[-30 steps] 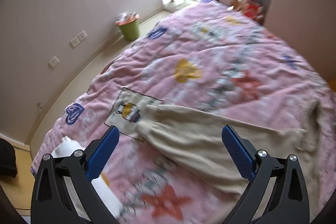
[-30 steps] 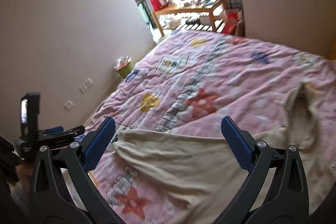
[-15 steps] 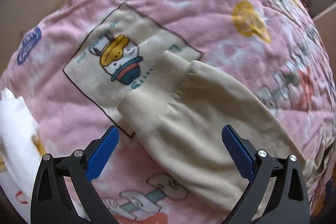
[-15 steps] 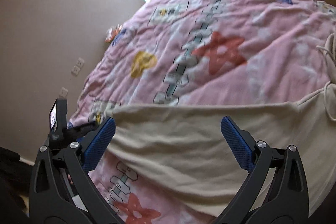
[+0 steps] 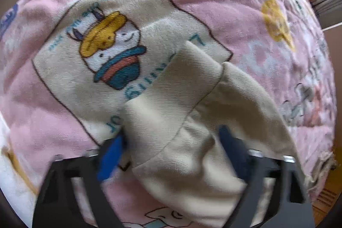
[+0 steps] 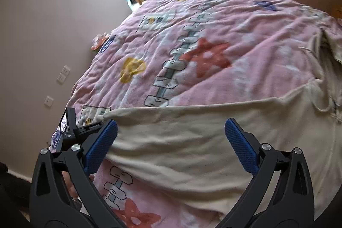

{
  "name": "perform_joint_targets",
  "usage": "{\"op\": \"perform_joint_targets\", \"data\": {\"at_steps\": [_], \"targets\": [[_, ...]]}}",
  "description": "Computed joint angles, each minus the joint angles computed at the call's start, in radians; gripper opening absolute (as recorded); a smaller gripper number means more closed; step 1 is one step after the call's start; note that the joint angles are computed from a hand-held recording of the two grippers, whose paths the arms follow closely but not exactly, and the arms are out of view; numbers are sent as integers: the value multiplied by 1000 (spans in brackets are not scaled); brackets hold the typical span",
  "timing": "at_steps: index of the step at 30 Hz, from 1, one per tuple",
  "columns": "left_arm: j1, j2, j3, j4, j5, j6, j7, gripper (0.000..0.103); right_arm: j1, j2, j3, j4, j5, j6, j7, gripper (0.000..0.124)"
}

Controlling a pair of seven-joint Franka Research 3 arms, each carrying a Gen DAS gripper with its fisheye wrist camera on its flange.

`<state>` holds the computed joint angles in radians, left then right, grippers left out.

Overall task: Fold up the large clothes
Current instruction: 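Move the left tool to the hoodie sleeve cuff and grasp it, then lift the cuff with the left tool, lay the sleeve across the hoodie front, release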

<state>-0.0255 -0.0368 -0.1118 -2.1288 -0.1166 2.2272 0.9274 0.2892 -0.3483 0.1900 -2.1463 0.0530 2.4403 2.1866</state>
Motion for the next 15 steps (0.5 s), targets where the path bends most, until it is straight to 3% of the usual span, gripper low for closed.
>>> {"op": "perform_joint_targets", "data": {"at_steps": [5, 7, 11, 15], "targets": [[-9, -16, -5, -15, -17, 28, 105, 25, -30, -130, 45, -73, -65, -35, 99, 98], [-14, -39, -5, -29, -25, 39, 145, 20, -35, -177, 59, -100, -78, -44, 118, 98], [-34, -78, -26, -12, 97, -1, 121, 19, -54, -282, 84, -157, -93, -63, 158, 98], [-61, -95, -44, 27, 166, -38, 61, 19, -76, -388, 97, -182, -109, -174, 169, 98]]}}
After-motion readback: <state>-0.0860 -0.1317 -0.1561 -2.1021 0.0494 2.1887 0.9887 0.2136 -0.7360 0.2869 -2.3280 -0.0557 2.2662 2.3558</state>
